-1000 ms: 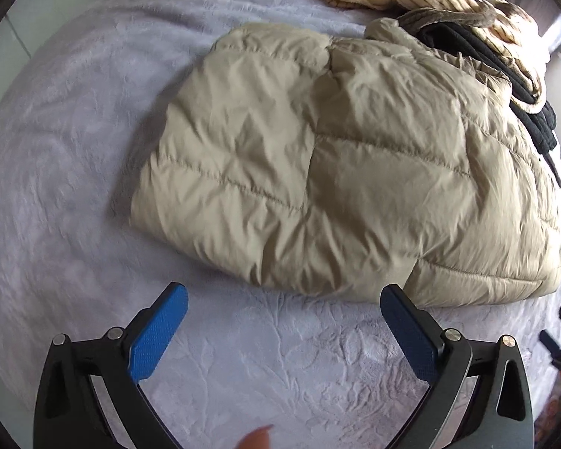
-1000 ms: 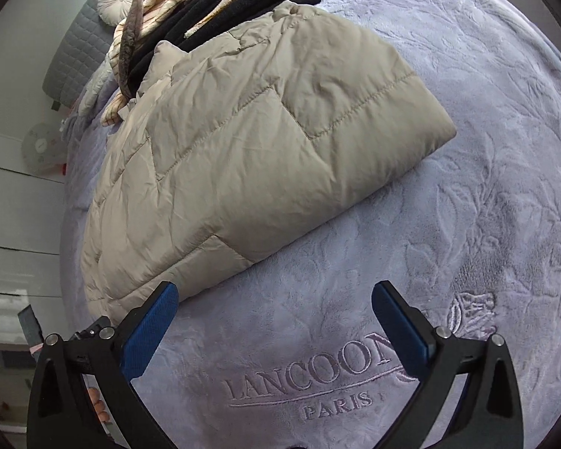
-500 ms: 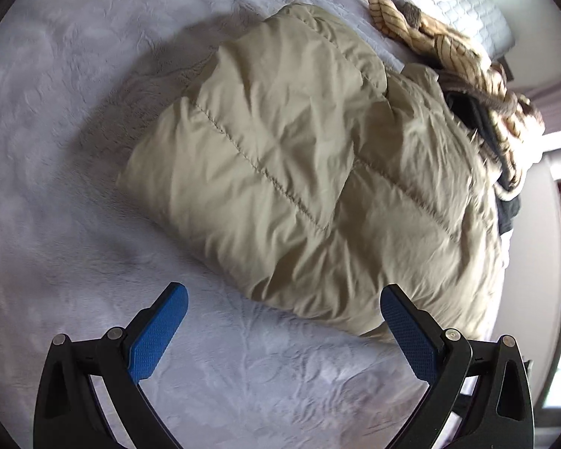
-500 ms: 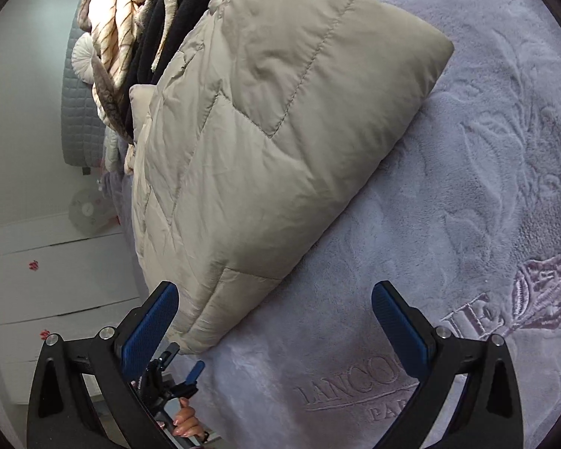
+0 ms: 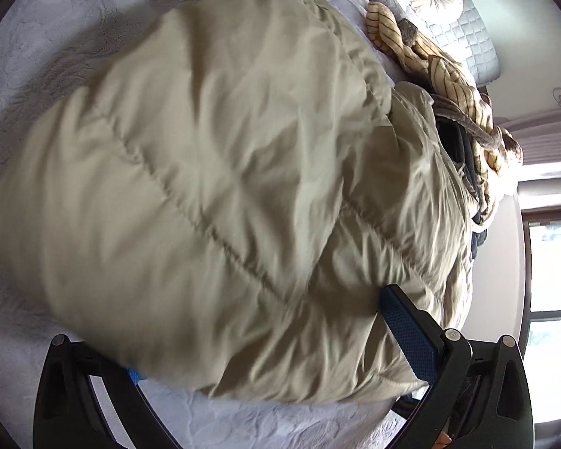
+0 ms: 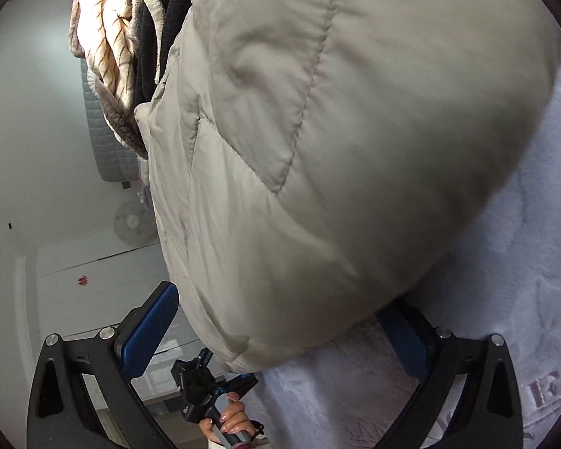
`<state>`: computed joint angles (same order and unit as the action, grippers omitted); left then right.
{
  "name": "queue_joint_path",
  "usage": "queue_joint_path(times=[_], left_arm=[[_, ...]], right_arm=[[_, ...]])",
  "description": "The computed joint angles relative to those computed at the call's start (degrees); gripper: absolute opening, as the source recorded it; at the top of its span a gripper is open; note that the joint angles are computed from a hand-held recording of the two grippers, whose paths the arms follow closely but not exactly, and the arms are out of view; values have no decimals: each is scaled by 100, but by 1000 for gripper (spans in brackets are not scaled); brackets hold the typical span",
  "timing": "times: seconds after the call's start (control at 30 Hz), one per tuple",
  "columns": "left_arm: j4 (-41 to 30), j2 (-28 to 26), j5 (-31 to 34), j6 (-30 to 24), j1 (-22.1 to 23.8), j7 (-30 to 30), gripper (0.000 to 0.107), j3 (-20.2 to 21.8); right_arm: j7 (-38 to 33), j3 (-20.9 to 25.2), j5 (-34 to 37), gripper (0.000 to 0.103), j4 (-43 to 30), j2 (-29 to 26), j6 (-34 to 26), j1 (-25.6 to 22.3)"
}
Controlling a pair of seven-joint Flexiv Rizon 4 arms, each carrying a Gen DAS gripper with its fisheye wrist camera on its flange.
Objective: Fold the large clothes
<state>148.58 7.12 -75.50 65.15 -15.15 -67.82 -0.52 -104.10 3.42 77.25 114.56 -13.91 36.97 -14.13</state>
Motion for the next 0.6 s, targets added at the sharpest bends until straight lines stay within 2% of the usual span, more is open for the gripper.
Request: queue_joint_path(times=[0.17, 0.23, 0.3, 0.33, 0.37, 0.43, 0.47, 0.6], left_arm=[[-81, -204, -470, 426, -151, -94, 102, -167], [-44, -162, -205, 551, -149, -323, 84, -153], [-17, -42, -425, 483, -205, -76, 46, -104], [-21, 28, -673, 362, -232, 172, 36, -71], [-20, 110, -729, 280, -221, 266, 26, -48], [-33, 279, -543, 211, -170, 349, 21, -15], [-54, 349, -412, 176, -149, 363, 20, -3], [-47, 742, 32, 18, -108, 352, 20, 111]], right_arm=[[-183, 56, 315, 103, -196, -223, 170, 37], [-90, 80, 354, 103, -193, -202, 243, 37], [33, 81, 490, 100, -159, -179, 235, -16], [129, 69, 553, 91, -140, -178, 197, -50], [294, 53, 507, 67, -122, -178, 190, -49], [364, 35, 603, 42, -66, -161, 91, -126], [268, 29, 700, 34, -30, -118, 19, -179], [-30, -44, 839, 26, 122, 185, -280, -275]])
